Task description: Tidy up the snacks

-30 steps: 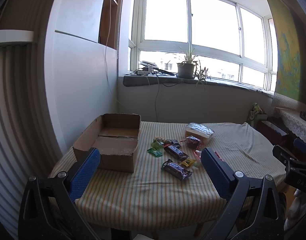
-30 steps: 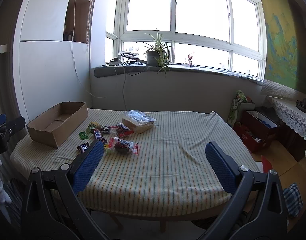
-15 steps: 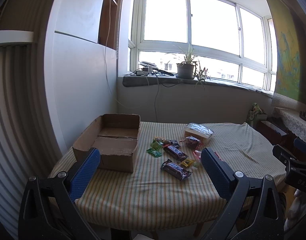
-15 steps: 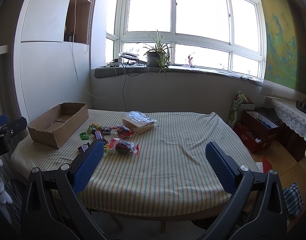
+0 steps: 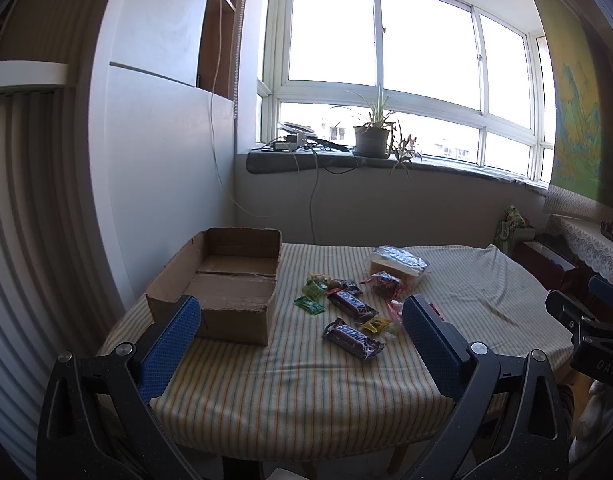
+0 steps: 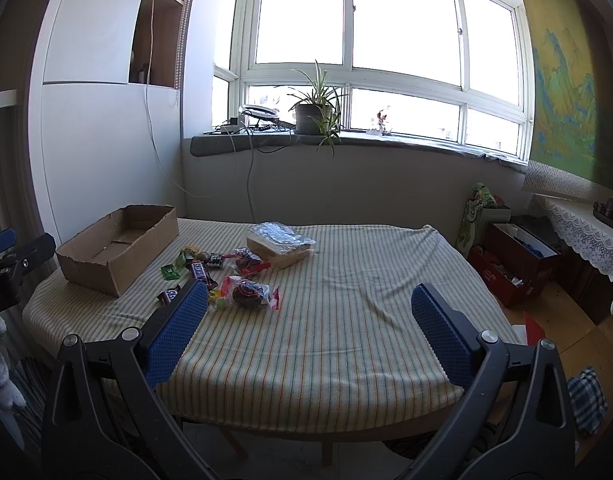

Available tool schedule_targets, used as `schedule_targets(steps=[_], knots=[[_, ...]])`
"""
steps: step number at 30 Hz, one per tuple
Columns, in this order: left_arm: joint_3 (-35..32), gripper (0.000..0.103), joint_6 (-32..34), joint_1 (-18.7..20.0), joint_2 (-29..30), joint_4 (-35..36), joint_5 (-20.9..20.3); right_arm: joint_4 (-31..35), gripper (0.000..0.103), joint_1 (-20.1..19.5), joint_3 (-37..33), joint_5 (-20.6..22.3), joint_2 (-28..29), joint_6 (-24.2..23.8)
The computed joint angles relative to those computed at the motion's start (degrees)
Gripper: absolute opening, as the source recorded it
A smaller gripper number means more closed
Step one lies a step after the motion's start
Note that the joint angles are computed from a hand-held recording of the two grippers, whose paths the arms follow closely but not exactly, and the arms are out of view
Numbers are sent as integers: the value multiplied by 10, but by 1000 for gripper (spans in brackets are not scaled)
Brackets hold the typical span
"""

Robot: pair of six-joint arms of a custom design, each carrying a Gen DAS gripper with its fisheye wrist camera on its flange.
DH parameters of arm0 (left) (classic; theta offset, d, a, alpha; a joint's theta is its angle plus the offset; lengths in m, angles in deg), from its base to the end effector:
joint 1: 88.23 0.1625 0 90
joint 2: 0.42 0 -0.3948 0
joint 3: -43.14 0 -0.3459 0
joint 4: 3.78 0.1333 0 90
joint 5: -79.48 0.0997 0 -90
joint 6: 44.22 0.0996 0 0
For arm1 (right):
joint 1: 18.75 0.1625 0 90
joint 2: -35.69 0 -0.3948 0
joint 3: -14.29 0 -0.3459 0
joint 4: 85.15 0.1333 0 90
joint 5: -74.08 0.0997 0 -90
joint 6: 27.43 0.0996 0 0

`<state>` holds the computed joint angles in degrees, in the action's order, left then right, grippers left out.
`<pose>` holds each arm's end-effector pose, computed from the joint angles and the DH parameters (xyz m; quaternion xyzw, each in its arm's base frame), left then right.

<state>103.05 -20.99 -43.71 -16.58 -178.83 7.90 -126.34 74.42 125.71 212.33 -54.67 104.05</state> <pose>-0.4309 -0.6548 0.0280 0.4747 0.7944 -0.3705 0.0798 0.0820 -0.4130 0.3622 -0.0737 -0.6164 0.6001 0.5044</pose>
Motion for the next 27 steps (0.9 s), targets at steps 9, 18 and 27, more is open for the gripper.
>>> schedule_targets(steps=[9,18,27], knots=[[-7,101,0,1,5,3,3,8,103,0,-4,5,2,6],[-4,101,3,3,5,1,3,22,103,-7,-6,-3,3,15],[-10,101,6,3,10,8,5,35,103,-14,-9,-7,4,26]])
